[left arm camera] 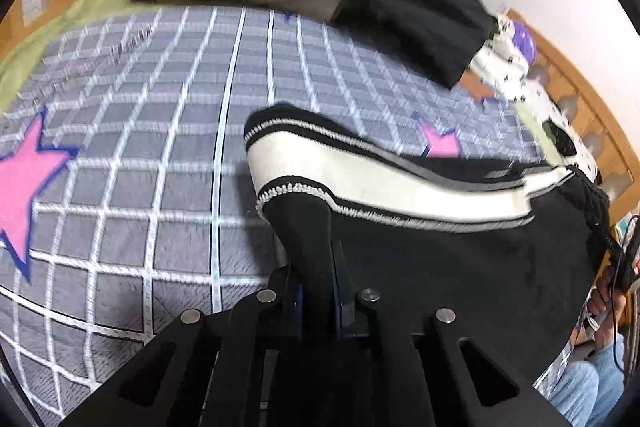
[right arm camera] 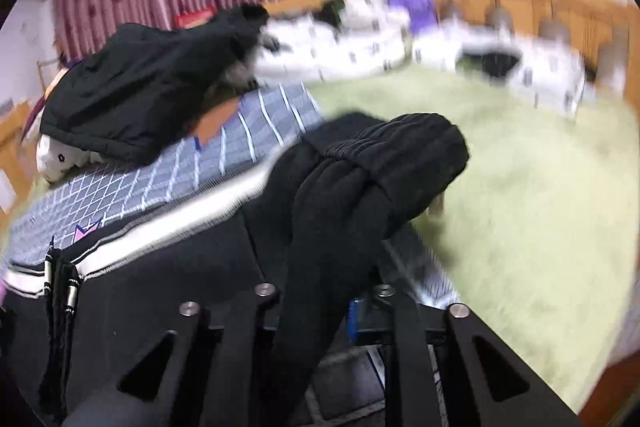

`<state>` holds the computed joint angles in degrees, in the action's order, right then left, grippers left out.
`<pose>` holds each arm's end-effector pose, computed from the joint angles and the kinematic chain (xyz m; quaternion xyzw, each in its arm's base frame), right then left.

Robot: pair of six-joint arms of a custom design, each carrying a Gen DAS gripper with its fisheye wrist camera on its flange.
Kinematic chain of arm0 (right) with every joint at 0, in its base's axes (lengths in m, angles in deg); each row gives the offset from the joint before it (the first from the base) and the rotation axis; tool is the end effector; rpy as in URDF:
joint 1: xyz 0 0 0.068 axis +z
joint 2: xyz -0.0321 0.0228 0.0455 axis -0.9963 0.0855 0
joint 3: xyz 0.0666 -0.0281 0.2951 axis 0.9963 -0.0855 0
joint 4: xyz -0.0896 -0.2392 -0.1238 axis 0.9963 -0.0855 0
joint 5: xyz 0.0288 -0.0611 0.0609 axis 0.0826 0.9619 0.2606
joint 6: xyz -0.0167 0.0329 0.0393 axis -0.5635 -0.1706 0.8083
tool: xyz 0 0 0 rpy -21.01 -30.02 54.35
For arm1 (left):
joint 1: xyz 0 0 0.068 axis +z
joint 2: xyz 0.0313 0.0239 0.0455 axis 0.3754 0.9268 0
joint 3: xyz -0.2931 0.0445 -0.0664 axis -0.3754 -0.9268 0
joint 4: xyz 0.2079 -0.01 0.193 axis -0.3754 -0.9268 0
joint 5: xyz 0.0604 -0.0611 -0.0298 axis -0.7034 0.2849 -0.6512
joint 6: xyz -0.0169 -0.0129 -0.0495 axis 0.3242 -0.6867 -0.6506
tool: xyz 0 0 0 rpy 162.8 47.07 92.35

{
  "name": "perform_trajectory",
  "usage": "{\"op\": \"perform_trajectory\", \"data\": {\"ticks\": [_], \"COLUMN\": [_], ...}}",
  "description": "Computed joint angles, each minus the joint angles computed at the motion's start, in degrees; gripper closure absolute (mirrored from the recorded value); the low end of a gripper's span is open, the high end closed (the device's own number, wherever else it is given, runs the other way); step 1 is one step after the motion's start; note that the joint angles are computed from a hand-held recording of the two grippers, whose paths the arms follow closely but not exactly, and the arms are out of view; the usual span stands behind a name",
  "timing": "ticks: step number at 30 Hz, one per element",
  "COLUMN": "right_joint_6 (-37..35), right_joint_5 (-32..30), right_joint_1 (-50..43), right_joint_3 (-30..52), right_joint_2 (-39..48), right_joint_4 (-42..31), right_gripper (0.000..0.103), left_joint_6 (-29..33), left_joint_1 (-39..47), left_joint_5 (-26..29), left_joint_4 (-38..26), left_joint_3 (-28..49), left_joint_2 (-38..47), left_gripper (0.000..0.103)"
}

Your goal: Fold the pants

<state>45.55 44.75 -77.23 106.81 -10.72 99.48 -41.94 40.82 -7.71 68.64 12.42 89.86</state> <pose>0.2512 0.0276 0.1716 0.0893 0.8904 -0.0076 0.4463 0.2321 0.0640 0.1613 -0.0629 0.9414 -0.1361 0.3021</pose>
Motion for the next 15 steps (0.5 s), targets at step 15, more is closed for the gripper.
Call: {"op": "perform_trajectory", "data": {"ticks": [15], "right_joint_6": [6.2], "right_joint_5": [21.9], "right_joint_1": [32.7], "right_joint_3": [24.6], "right_joint_2": [-4.8], "right_joint_4": [-20.8], "right_gripper": [0.091], "left_joint_6": [15.9], "left_joint_1": [26.8], "left_joint_5": [17.2], "left_joint_4": [-25.2], "left_joint_3": [18.0], "left_joint_2": [-5.1], "left_gripper": [0.093]}}
